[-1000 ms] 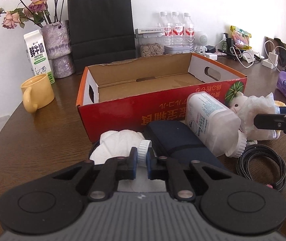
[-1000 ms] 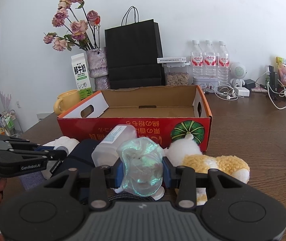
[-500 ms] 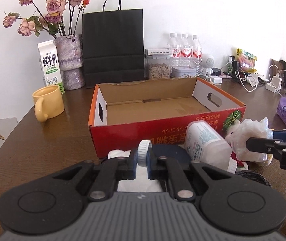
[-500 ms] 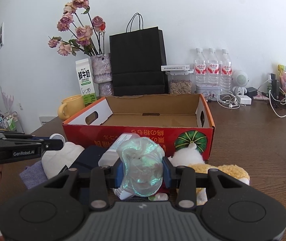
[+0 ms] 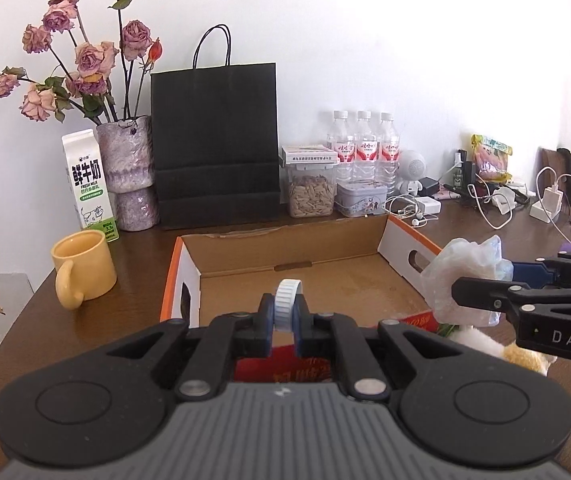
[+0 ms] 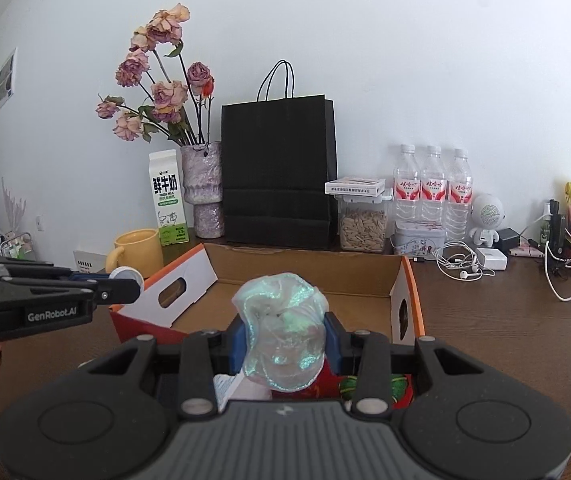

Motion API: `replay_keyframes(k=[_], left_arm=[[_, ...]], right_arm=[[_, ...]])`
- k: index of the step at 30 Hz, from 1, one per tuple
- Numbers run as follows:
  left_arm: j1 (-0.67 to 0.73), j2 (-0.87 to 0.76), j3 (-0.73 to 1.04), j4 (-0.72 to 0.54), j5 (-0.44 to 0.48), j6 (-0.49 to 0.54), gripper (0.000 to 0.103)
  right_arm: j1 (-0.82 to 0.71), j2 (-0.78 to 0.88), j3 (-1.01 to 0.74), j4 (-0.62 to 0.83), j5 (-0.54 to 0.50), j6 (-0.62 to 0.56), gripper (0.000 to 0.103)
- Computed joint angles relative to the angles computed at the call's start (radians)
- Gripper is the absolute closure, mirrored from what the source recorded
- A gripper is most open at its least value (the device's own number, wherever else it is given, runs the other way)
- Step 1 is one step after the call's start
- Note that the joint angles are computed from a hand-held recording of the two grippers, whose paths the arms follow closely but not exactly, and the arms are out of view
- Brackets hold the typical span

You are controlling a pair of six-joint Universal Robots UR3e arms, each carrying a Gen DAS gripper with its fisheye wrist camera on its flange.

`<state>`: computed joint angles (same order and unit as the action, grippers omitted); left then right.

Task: Organize objects
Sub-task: 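Carry the bag and cap into the cardboard box and open both grippers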

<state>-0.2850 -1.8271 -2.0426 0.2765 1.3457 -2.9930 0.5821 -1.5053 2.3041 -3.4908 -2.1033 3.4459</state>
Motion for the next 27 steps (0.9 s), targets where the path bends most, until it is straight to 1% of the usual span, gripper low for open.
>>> replay_keyframes(k=[6,11,14,17,21,24,27], left_arm=[[-0.054,-0.112,0.247,-0.158,0.060,-0.034,0.093],[-0.074,-0.215,0.432,-0.283,0.093,-0.058,0.093],[-0.088,-0.277,0.533,-0.351,0.127,-0.069,0.093],[-0.094,-0.333,0.631,-0.429,0.143,-0.085,0.093],[-0.104,-0.411,0.755,-0.532,0.178,-0.102,0.093],[-0.110,-0.444,0.802,-0.573,0.196,-0.105,0.093],[-0.113,-0.463,0.822,-0.593,0.208,-0.108,0.093]], right_arm=[[-0.126,0.014,-0.118,0.120,0.123,-0.034,0.066],[-0.205,0.085,-0.246,0.244,0.197,-0.047,0.066],[-0.243,0.130,-0.317,0.313,0.237,-0.050,0.066],[-0.263,0.179,-0.383,0.368,0.255,-0.054,0.066],[-0.262,0.247,-0.469,0.430,0.236,-0.065,0.066],[-0.265,0.281,-0.521,0.482,0.234,-0.068,0.065],[-0.264,0.305,-0.551,0.524,0.232,-0.068,0.062]])
